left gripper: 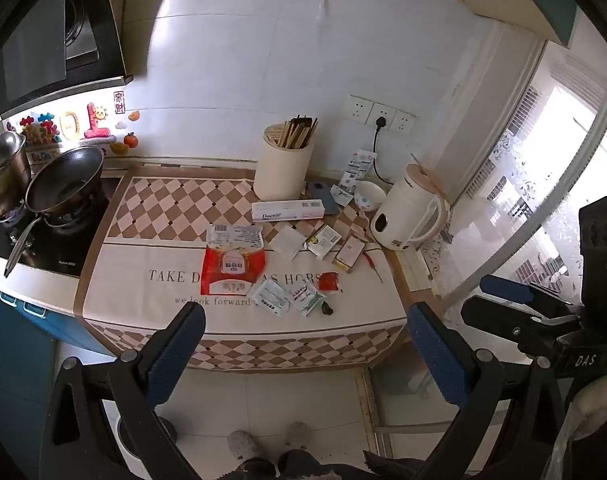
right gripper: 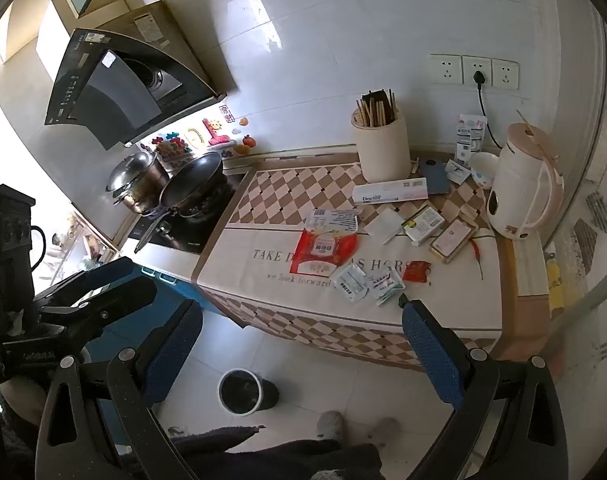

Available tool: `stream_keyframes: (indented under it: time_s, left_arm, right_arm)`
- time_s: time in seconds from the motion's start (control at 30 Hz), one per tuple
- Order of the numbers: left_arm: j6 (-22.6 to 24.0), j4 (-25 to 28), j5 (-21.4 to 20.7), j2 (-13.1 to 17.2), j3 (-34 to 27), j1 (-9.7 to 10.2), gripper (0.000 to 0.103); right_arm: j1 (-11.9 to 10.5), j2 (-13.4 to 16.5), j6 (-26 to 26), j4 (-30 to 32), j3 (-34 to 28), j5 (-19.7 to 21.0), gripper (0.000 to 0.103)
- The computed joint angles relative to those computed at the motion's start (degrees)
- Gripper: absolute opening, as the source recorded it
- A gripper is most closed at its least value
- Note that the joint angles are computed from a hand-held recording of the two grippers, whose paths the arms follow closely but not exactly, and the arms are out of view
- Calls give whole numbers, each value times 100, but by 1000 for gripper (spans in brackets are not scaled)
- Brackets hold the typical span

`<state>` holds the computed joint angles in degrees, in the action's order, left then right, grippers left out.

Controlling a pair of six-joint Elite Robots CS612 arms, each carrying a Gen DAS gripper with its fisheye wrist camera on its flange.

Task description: Collect trash

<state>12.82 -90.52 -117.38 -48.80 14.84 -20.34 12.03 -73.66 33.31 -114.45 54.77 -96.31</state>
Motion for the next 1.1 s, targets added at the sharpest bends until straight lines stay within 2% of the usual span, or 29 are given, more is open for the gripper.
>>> stream_keyframes:
  time_s: [0.47, 0.57, 0.67, 0.8, 0.83, 0.9, 1.1]
  left_arm:
    - [-1, -79, -11, -21, 52, 5, 103]
    - [-6, 35, 50, 79, -234, -19, 103]
    - [-25, -180, 73, -111, 130, -28, 103]
    - [-3, -94, 66, -42, -22, -17, 103]
    - [35, 78, 48, 113, -343, 3, 103]
    - [53, 166, 33, 188, -500, 27, 103]
    - [81, 132, 28, 162, -430, 57, 103]
  right_arm:
    - [85, 41, 39, 17, -91, -12, 101]
    - [81, 41, 41, 3, -89, 10, 101]
    - [111, 64, 50, -8, -119, -7, 101]
    - [112, 44, 34, -64, -86, 20, 101]
    - [113, 44, 32, -72, -86, 26, 101]
    - [74, 15, 8, -112, -40, 76, 101]
    - [71, 10, 2, -141, -29, 97, 101]
